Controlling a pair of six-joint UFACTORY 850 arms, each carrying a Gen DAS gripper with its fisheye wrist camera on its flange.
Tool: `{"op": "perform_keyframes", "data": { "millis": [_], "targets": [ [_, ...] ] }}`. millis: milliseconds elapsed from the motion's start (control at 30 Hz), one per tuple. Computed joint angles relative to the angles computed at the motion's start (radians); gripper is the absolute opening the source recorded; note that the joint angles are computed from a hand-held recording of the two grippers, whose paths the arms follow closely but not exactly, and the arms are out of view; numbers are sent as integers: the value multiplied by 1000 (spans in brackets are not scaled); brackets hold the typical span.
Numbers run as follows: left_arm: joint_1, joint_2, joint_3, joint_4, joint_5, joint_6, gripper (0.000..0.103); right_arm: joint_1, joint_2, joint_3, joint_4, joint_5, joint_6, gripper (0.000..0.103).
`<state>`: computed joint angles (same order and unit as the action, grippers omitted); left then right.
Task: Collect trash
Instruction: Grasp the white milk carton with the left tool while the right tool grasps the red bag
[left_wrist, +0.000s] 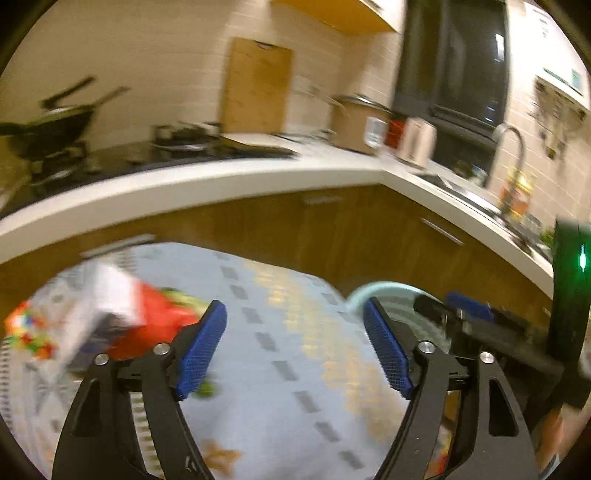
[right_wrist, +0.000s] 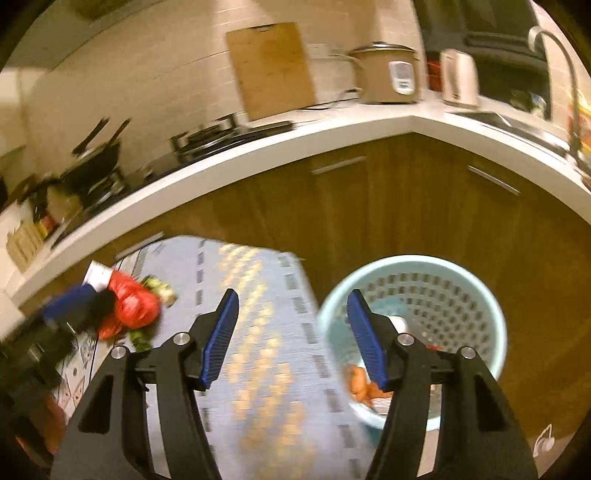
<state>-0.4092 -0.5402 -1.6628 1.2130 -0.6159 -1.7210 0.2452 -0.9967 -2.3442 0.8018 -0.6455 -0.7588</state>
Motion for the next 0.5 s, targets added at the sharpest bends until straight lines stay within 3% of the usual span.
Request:
{"op": "perform_keyframes", "data": {
  "millis": [67,167,333,400,500],
  "targets": [
    [4,37,49,35,-72,-52,81,29,49,107,33,60,-69,58],
    [24,73,98,37,-169,-96,82,72,59,165,28,90,-98,58],
    [78,91,126,-10,-176,-75,82,118,80,217,9,135,-128,58],
    [92,76,110,-19,-176,-55,82,130,86,232,-3,171,-149,64],
    [110,39,67,-62,-192,-1,81,134,72,215,-48,159,-124,64]
  ]
}}
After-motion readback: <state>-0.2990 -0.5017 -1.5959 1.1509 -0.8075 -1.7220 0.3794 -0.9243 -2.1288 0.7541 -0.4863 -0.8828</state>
